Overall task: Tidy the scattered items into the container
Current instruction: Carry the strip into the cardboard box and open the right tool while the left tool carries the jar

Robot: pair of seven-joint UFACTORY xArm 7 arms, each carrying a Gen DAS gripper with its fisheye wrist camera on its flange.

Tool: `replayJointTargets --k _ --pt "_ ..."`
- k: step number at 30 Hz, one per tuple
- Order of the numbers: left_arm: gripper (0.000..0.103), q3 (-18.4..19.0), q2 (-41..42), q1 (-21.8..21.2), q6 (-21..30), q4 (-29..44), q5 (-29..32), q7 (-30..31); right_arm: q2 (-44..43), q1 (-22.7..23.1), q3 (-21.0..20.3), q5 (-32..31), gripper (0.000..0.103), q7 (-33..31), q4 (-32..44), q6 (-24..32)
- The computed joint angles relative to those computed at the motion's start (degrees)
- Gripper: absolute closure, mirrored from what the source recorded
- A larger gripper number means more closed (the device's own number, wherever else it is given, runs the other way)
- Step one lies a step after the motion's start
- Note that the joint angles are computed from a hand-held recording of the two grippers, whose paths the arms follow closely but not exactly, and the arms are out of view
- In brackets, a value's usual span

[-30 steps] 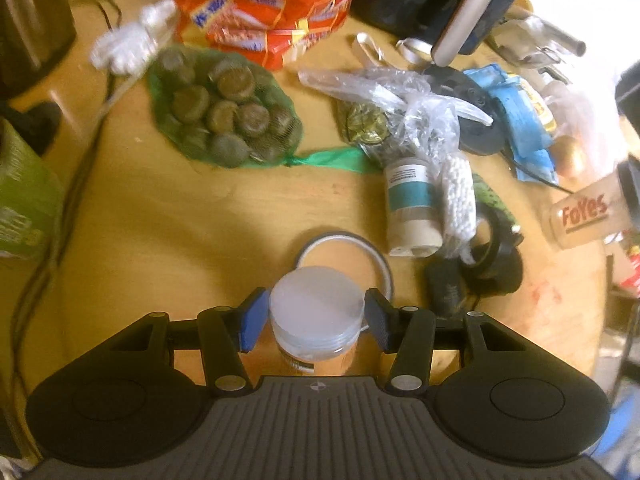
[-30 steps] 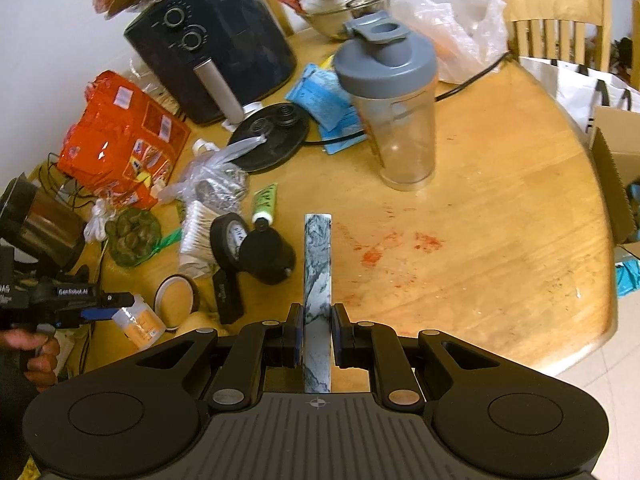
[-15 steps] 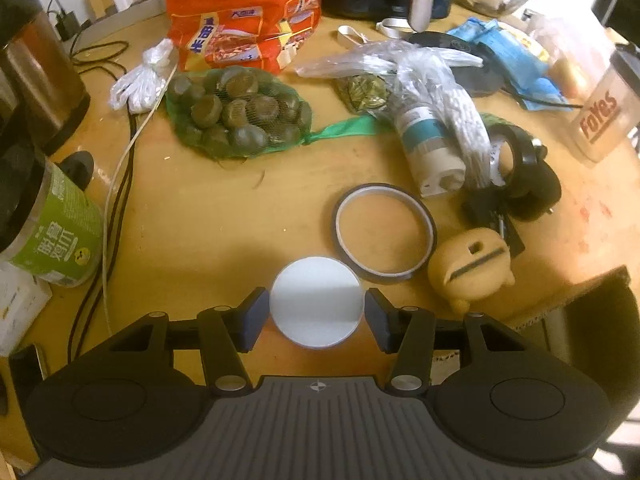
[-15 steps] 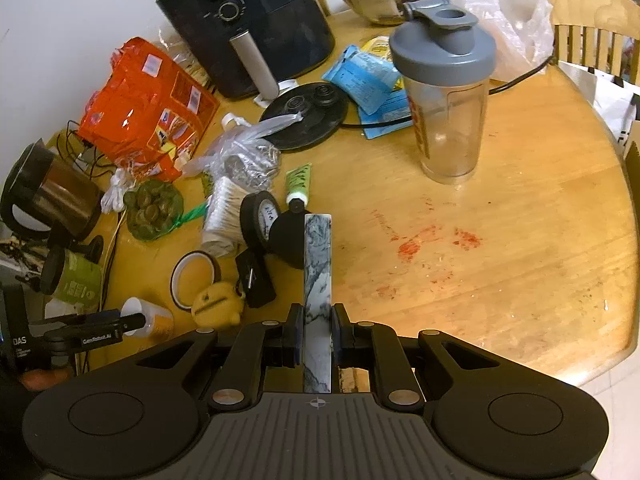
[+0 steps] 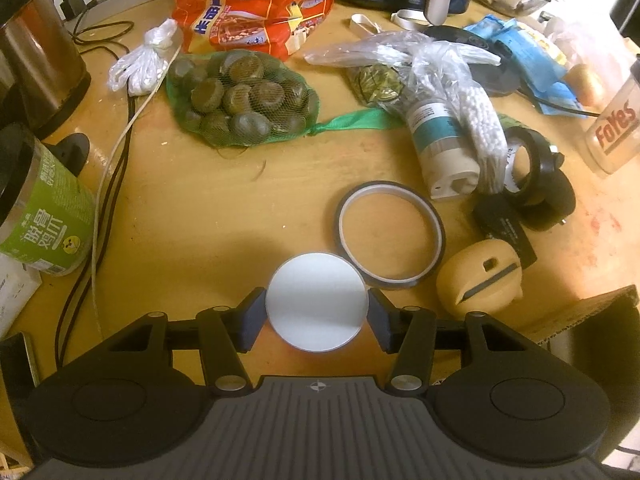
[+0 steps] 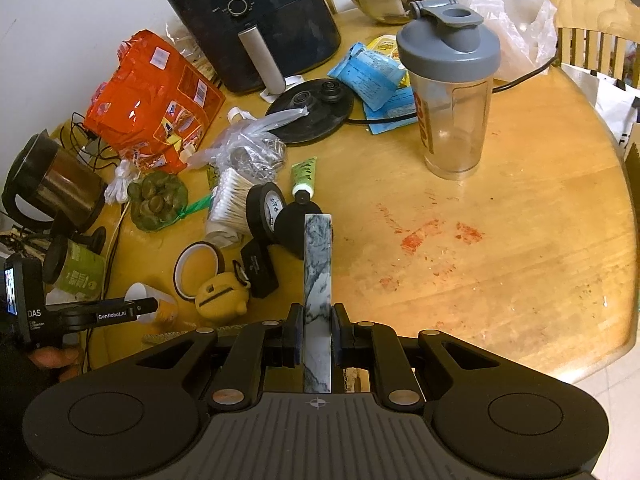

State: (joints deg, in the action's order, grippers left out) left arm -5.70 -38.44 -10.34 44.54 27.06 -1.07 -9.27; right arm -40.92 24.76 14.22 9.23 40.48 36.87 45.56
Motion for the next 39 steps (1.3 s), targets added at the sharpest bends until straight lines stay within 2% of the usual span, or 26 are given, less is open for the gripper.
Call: replayJointTargets --k 4,9,19,29,39 --pt "0.051 -0.60 -1.42 0.73 1.32 -0.14 0.76 -1.58 -0.43 0.14 0.01 0.16 0.086 0.30 -0.25 0.22" --pt "0.051 0.56 -4.97 0.35 3.70 0.12 -0.03 -1.03 0.15 0.77 -0.08 0.65 0.086 -0.19 -0.09 -0.33" --pt "0.051 0.31 -12.92 -0.12 8.53 2.39 -2.18 -1.90 3.96 2.50 -0.24 1.53 0.086 -3.22 1.78 -0.51" --pt "0.051 -1.30 -18.02 -3.97 12.50 3.65 -5.98 -3.90 6.80 4.45 -0.30 3.63 0.086 -6.28 2.39 0.67" --pt "0.051 -3.56 -18.37 -7.89 13.27 1.77 -7.73 -4.66 9.53 5.12 0.18 3.86 0.086 -8.53 3.92 3.38"
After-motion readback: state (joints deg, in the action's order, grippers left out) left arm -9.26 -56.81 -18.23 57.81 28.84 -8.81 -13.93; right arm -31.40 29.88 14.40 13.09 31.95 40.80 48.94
